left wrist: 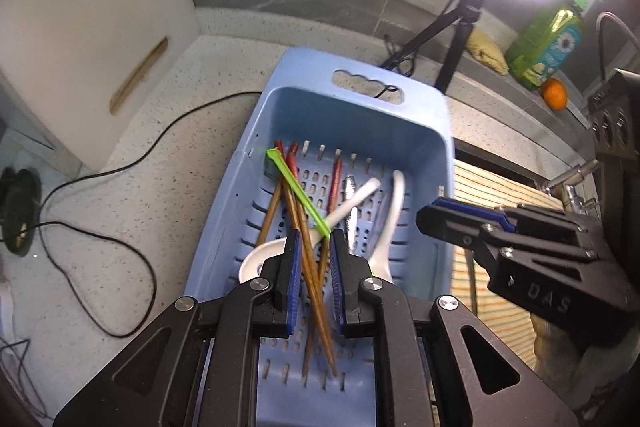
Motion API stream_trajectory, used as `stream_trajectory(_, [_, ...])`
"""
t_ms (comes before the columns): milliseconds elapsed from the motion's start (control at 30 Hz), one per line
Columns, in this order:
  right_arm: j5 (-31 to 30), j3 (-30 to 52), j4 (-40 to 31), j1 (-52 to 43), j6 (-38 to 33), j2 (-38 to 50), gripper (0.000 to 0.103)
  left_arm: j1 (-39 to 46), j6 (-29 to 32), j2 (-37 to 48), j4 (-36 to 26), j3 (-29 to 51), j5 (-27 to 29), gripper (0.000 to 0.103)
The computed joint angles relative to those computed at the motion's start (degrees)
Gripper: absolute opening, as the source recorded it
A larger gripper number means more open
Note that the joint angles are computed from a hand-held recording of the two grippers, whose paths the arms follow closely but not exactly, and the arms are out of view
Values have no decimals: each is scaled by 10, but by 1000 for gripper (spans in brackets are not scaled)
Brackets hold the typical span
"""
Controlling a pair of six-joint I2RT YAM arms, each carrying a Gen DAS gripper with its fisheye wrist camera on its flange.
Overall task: Organize utensils
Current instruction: 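Lower the chopstick and green spoon into the basket and open both tools, then withdraw both tools from the basket over the fork on the towel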
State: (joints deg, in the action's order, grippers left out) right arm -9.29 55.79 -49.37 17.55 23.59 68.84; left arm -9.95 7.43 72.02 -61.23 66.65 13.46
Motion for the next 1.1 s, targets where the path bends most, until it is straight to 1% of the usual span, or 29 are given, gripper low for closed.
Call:
stream_trajectory(67, [8, 0, -13, 2, -12, -22, 17, -10, -7, -27, -6, -6, -6, 14])
stream_trajectory(100, [14, 0, -21, 7, -17, -34, 17, -16, -12, -44, -10, -9, -12, 18])
stream_trajectory(133, [18, 1, -28, 9, -22, -46, 19, -24, -18, -59, -14, -12, -18, 19])
stream_trajectory(167, [18, 0, -32, 11, -25, -59, 20, -28, -20, -71, -18, -14, -23, 19])
stream_trajectory(233, [24, 0, -46, 12, -38, -84, 26, -48, -32, -103, -28, -17, -37, 20])
stream_trajectory(267, [31, 1, -54, 16, -44, -96, 27, -59, -40, -114, -31, -17, -44, 20])
stream_trajectory(333, [40, 3, -68, 18, -58, -117, 28, -85, -58, -139, -41, -17, -60, 27])
stream_trajectory(367, [41, 3, -75, 16, -66, -128, 29, -100, -69, -148, -45, -16, -69, 29])
stream_trajectory(467, [20, -5, -86, -8, -85, -167, 37, -134, -94, -169, -58, -12, -87, 31])
stream_trajectory(500, [11, -10, -89, -19, -91, -181, 42, -142, -100, -173, -62, -12, -91, 32])
stream_trajectory(533, [8, -14, -93, -26, -96, -191, 44, -154, -111, -179, -66, -13, -98, 33])
stream_trajectory(567, [7, -17, -98, -34, -101, -201, 44, -167, -123, -184, -69, -15, -106, 34])
stream_trajectory(633, [-3, -23, -108, -59, -121, -219, 44, -187, -143, -194, -75, -18, -116, 41])
stream_trajectory(667, [-8, -25, -112, -68, -127, -226, 44, -197, -154, -199, -78, -20, -121, 42])
stream_trajectory(800, [-53, -32, -142, -148, -184, -255, 44, -240, -200, -216, -88, -30, -142, 43])
stream_trajectory(867, [-78, -32, -160, -200, -225, -268, 44, -274, -233, -226, -95, -35, -159, 47])
stream_trajectory(967, [-125, -34, -188, -294, -295, -283, 45, -325, -282, -237, -100, -46, -178, 47])
stream_trajectory(1000, [-145, -34, -200, -334, -323, -286, 48, -345, -300, -239, -101, -50, -189, 47])
stream_trajectory(1033, [-166, -35, -211, -372, -349, -288, 56, -375, -325, -240, -103, -56, -206, 47])
stream_trajectory(1100, [-217, -39, -239, -464, -417, -290, 62, -425, -366, -241, -106, -67, -227, 47])
